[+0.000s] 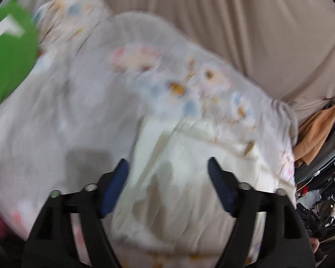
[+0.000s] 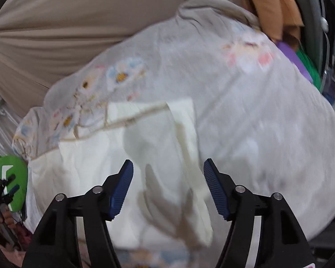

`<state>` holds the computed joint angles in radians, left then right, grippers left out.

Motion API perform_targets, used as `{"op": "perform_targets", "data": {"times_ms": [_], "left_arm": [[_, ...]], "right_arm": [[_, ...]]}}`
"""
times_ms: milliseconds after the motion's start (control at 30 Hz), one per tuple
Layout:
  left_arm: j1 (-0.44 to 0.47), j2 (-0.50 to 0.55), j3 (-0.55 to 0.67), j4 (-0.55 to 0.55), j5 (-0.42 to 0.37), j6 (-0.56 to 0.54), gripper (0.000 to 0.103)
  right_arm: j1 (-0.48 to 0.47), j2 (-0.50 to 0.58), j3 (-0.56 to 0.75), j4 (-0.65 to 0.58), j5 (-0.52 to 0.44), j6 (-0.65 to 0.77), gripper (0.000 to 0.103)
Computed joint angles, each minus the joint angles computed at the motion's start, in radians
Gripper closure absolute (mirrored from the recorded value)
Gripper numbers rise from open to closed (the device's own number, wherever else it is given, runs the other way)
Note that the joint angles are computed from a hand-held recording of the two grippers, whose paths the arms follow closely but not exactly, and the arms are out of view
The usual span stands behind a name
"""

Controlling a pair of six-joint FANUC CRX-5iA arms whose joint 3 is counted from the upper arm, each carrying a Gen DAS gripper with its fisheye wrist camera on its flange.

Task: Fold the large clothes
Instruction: 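Grasp the jacket's tan-piped edge with both grippers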

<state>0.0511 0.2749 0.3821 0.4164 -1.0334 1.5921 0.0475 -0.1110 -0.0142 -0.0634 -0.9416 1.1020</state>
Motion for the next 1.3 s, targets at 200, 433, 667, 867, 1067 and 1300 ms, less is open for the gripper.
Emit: {"op": "perform_targets", "data": {"times_ms": [200,433,667,867,1067,1300], "left_arm": [[-0.051,0.289,0.314,0.007,-0.167,0.051,0.049],[-0.034,0.162,0.179,0.130,0.018,-0.038,0.095],[-0.085,0.434,0.599,-0.107,-0.189,0.068,0.094],[-0.124,0.528,0.642,-0.246,-0.234,0.100,0.087],[-0.112,0.521,0.683,-0.255,-0.256,0.150,0.074],[-0.159,0.297,0.432,-0.195,-0.025,0.023,0.060]], "right_arm": [[0.008,0.165,0.104,0.010,0.038,-0.039,0.056],[0.039,0.028,0.062,-0.052,0.277,0.077,0.095],[0.030,0.262,0.220,0.085,0.201,0.009,0.096],[0.042,0.423,0.278,0.119,0.074,-0.057,0.091],[0.059,0.365,0.220,0.241,0.109,-0.223,0.075],[0.176,0.211,0.130,0.220,0.242,-0.114,0.072]]}}
